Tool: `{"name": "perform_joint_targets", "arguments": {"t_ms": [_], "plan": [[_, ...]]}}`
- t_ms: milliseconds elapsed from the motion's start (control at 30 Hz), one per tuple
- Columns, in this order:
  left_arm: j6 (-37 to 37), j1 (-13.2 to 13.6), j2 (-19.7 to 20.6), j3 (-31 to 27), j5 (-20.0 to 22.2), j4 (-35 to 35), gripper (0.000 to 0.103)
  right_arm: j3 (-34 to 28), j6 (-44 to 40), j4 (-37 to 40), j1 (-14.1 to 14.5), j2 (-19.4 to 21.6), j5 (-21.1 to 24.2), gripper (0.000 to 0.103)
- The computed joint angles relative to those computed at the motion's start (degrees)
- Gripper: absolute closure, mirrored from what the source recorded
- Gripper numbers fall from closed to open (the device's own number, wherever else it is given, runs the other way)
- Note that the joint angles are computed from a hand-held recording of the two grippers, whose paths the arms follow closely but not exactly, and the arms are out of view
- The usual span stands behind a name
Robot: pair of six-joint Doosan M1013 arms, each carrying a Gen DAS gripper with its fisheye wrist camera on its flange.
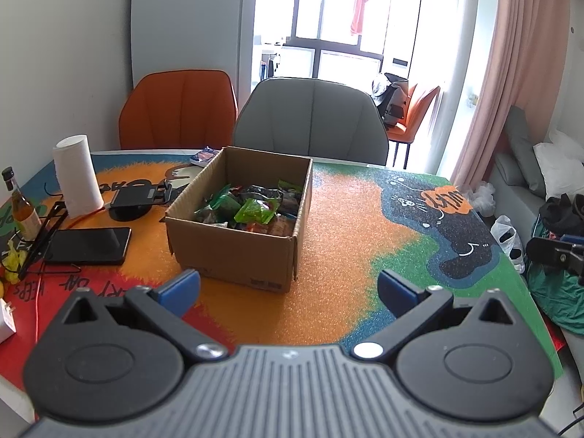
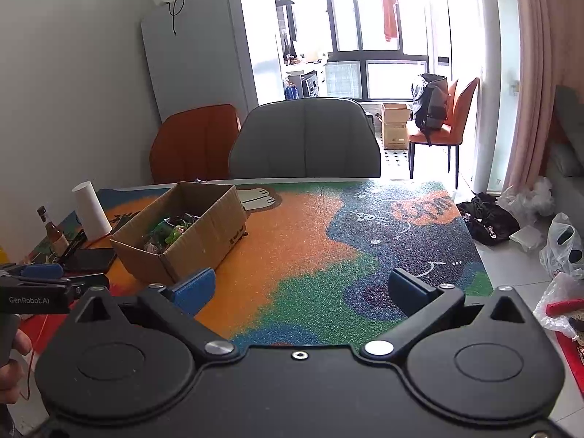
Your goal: Organize snacks
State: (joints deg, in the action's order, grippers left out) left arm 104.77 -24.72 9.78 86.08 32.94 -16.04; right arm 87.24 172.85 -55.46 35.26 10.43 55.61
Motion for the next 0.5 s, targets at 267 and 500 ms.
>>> {"name": "perform_joint_targets", "arguments": {"t_ms": [267, 500], "plan": [[0.5, -0.1, 0.4, -0.4, 0.3, -0.3, 0.000, -0.2, -0.3, 0.7, -0.3, 0.3, -0.1, 0.000], [0.3, -0.3, 0.9, -0.8, 0.4, 0.1, 0.000, 0.0, -0.8, 1.7, -0.7, 0.2, -0.5, 0.000]]}}
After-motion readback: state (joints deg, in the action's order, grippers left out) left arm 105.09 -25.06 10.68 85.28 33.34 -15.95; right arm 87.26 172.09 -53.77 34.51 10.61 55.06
